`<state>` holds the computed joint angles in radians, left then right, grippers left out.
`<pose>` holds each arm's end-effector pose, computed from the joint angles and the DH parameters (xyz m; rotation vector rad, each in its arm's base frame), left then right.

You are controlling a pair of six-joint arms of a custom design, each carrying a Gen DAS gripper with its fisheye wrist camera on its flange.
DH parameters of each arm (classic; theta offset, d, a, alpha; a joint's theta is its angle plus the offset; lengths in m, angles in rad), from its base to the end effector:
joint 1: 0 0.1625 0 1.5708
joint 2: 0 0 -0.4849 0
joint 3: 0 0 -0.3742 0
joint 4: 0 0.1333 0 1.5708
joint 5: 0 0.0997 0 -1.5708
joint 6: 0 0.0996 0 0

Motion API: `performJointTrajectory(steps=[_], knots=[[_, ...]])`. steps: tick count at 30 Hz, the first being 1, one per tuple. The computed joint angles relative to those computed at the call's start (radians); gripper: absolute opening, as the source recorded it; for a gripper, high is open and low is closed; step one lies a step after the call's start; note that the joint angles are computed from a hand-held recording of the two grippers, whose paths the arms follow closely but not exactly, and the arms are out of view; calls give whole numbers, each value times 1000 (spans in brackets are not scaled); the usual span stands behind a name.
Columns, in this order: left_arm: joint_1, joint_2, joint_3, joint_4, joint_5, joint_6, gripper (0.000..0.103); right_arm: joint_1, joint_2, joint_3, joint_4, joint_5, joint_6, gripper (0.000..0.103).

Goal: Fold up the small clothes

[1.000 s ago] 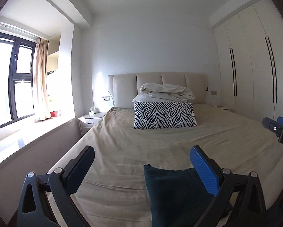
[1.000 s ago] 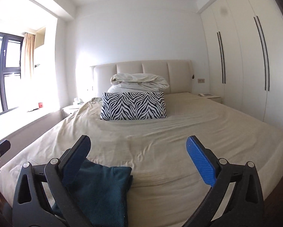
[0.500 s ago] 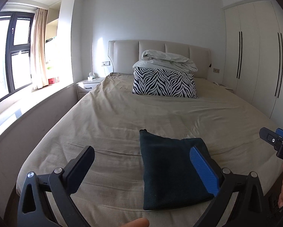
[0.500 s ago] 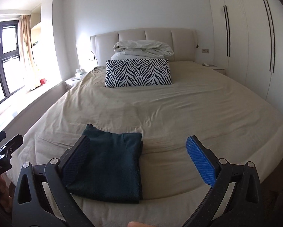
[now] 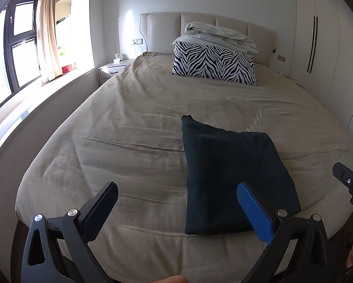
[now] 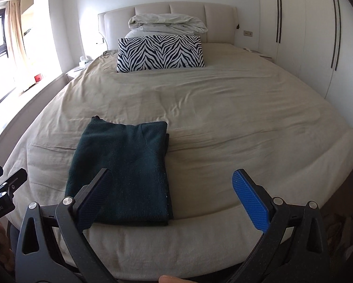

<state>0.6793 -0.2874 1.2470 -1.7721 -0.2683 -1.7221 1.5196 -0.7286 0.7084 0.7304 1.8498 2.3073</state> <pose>-0.4270 -0.6395 -0.0942 -0.2314 1.9116 -1.1641 0.0677 -0.7480 0.3549 0.7728 -2.2770 0.8508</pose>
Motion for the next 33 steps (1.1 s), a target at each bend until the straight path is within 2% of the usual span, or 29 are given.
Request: performJointTrajectory(steps=[4, 7, 15, 33], knots=[[7, 5, 0, -15, -11, 14, 103, 2, -8, 15, -17, -8, -38, 103], [13, 3, 22, -102, -27, 74, 103, 4, 7, -8, 12, 10, -37, 103], [19, 3, 41, -186, -47, 129, 103, 4, 20, -7, 22, 34, -48, 103], [23, 6, 36, -183, -68, 128, 103, 6, 28, -10, 30, 44, -47, 103]])
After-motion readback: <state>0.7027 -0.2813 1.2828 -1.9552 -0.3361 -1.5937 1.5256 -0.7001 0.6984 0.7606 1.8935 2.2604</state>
